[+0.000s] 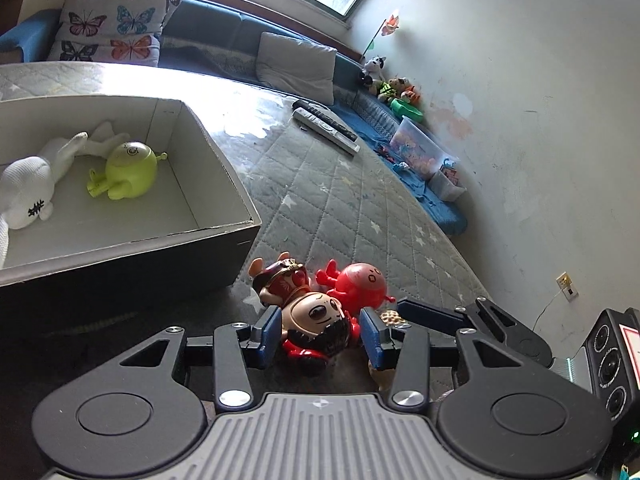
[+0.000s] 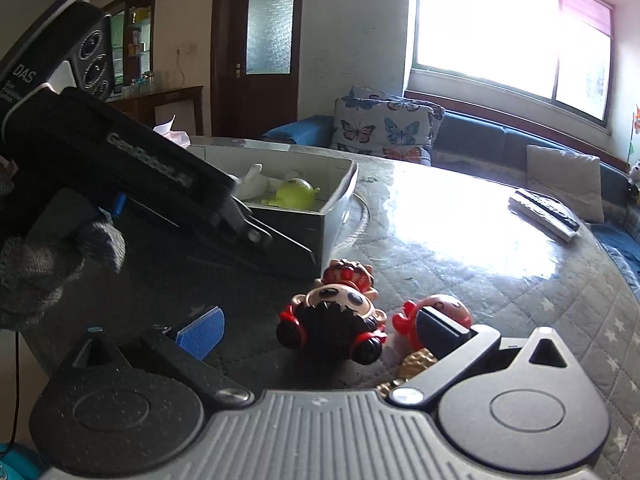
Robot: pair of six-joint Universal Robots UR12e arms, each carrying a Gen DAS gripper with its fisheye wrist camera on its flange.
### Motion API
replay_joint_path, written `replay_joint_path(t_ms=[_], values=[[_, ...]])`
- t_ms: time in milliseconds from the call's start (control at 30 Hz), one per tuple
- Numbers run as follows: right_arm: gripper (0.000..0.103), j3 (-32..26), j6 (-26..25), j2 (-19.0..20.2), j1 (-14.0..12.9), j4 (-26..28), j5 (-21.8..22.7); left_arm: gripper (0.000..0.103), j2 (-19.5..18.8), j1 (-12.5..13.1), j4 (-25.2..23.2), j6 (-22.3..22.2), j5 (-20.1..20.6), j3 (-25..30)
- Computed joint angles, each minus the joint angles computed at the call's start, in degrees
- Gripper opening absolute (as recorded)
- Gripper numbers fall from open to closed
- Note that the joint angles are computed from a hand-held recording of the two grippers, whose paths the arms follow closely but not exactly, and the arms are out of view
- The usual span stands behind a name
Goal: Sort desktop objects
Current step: 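Move the left gripper to the red-and-black cartoon figure and grasp it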
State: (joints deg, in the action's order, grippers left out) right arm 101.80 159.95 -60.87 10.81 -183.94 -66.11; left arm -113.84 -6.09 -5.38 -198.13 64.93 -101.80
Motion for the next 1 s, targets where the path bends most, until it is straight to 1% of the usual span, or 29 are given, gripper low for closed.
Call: replay_joint_path(t_ms=[100, 267, 333, 467, 633, 767, 900, 1000], values=[[0.103, -1.1, 0.0, 0.9, 0.4, 0.9, -0.8, 0.045, -0.4, -0.1, -0.4, -0.8, 0.6, 0.6], [0.103, -2.5, -0.3, 1.7, 1.0, 4.6, -2.6, 0.045, -1.2, -0.2, -1.6, -1.7, 0.7, 1.7], [0.103, -2.8, -0.7, 1.8, 1.2, 5.5, -3.1, 0.045, -1.5, -0.1, -1.8, -2.4, 0.3, 1.9], [0.103, -3.0, -1.3, 1.6, 1.4, 7.7, -3.0, 0.045, -2.2, 0.3, -1.1, -4.3, -2.3, 2.2], [0.103, -3.5, -1.5, 1.8, 1.6, 9.7, -3.2, 0.045, -2.7, 0.4, -2.5, -4.7, -2.6, 2.9], [0.103, -3.5, -1.1, 1.8, 1.5, 9.9, -2.6, 0.045, -3.1, 0.4, -2.7, -5.3, -2.5, 3.2], [0.103, -3.2, -1.0, 1.5, 1.1, 9.9, -0.9, 0.045, -3.4, 0.4, -3.5, -5.7, -2.2, 3.5], [0.102, -3.3, -0.9, 1.4, 1.0, 11.4, -0.1, 0.045, -3.6, 0.3, -3.5, -6.1, -1.8, 3.7]])
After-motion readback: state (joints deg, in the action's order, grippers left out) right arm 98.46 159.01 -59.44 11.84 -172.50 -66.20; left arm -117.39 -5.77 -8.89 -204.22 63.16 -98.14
